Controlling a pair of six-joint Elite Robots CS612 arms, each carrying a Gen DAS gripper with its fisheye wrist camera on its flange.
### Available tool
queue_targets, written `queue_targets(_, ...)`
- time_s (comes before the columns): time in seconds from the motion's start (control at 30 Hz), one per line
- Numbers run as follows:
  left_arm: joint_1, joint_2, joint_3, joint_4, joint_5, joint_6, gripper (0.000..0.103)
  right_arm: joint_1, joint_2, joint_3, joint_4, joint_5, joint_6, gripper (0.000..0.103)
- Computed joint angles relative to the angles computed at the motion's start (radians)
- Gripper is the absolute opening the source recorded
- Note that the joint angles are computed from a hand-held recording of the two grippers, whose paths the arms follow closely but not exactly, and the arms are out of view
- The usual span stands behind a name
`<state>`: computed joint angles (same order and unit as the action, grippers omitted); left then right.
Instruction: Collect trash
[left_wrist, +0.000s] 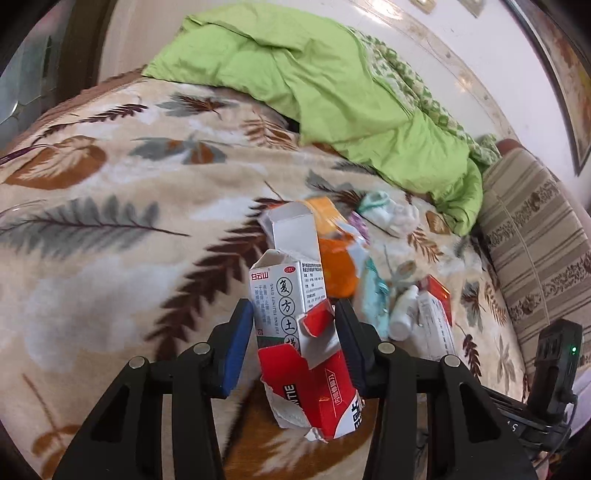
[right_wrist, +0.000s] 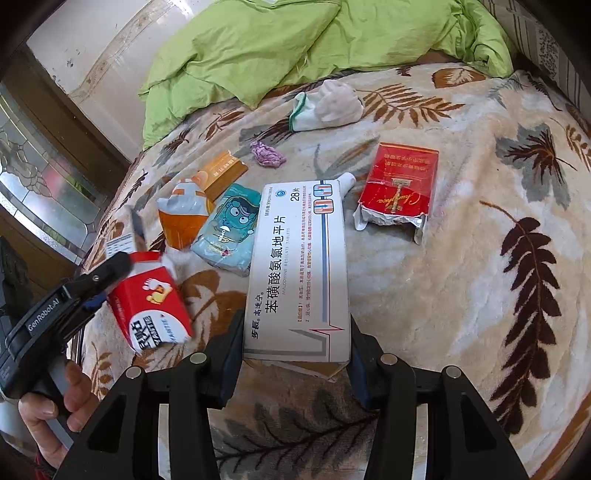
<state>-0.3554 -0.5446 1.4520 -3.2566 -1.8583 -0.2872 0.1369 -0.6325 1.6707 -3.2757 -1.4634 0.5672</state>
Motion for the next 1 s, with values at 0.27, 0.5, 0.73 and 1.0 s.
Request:
queue_targets(0.27,0.022,-0.011,0.024,0.037,0.006,0.001,0.071,0.004,0.001,-0.009,0.002,-0.011,-0.013,0.052)
queue_targets(0.5,-0.008,-0.034,0.080,-0.032,-0.007,0.162,0.057,0.006,0.005,-0.021,0.041,-0.002,-0.024,0.052)
queue_targets(0.73,-0.038,-0.018,0.043,0.016,0.012,0.225,0.023,0.001,0.002,-0.013,0.050,-0.012,-0.005,0.052)
queue_targets(1.0,-0.032,-0.004,0.012,0.038,-0.032,0.123,0.052,-0.009,-0.001,-0.003,0.047,-0.014,0.027,0.052)
